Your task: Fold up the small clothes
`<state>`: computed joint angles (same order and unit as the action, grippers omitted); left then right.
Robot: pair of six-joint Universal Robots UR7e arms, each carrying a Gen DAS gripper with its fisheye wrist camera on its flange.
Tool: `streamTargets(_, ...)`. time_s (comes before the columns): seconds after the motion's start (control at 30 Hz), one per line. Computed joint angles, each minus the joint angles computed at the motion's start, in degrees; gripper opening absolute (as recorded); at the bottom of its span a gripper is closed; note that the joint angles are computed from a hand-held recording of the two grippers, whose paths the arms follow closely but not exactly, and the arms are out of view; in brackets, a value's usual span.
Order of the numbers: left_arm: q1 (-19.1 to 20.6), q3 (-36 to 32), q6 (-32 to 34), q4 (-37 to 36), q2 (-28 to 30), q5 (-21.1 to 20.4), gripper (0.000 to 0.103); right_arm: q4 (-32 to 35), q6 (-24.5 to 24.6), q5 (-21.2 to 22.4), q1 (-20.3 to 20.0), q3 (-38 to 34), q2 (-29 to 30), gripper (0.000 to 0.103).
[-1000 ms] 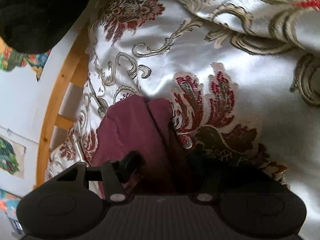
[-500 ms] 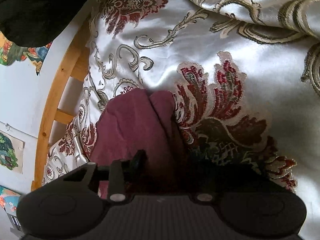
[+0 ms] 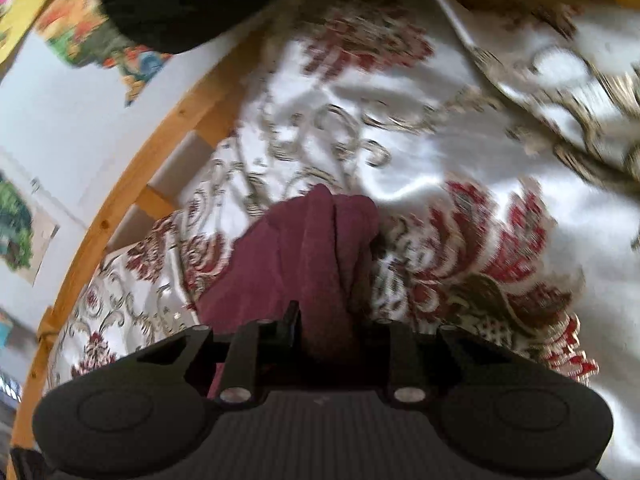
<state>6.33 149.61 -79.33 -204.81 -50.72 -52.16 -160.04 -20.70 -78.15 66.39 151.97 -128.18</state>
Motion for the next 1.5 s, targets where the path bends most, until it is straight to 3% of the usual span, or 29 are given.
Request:
streamTargets(0.3,-2.9,1.6,-1.3,-0.6,-3.1,3.4,0.053,-3.4,-7.9,3.5,3.3,2.0,-2.0,0.026)
streamTargets(0.5,-3.9,1.3,-0.4,3.9,-6.3,5.3,0.053,-9.2,-10.6,5.1,5.7,3.0,-0.1,0.026)
streamTargets(0.87,1.7,-2.7,11.3,18.6,-16.8,5.0,0.053,-31.6,-15.0,5.8,14.4,2.0,18.4,0.026)
streamTargets(1.0,3.7,-3.2,17.4,19.1,-18.1,6.3,0.053,-39.7,-15.2,8.0,15.3,0.9,26.6,0.026)
streamTargets(1.1,4.1,-0.9,18.2,13.9,-16.3,7.9,0.053,-43.2,-17.1,7.1,16.0,0.5,31.2,0.026)
streamTargets(1.2,5.1,1.4,14.8,9.2,-13.0,7.5,0.053,-44.1,-18.8,4.0,16.0,0.3,34.7,0.026)
streamTargets(1.33,6.4,1.1,10.4,18.4,-14.4,5.6,0.054,-45.7,-17.9,-5.1,17.5,0.0,38.3,0.027)
streamTargets(1.37,6.4,1.3,9.8,17.8,-14.4,5.6,0.055,-45.0,-16.3,-6.4,17.6,-0.4,38.3,0.028)
streamTargets(1.5,6.5,1.7,7.4,18.5,-15.4,5.3,0.057,-39.9,-11.0,-5.1,15.6,-1.3,36.1,0.033)
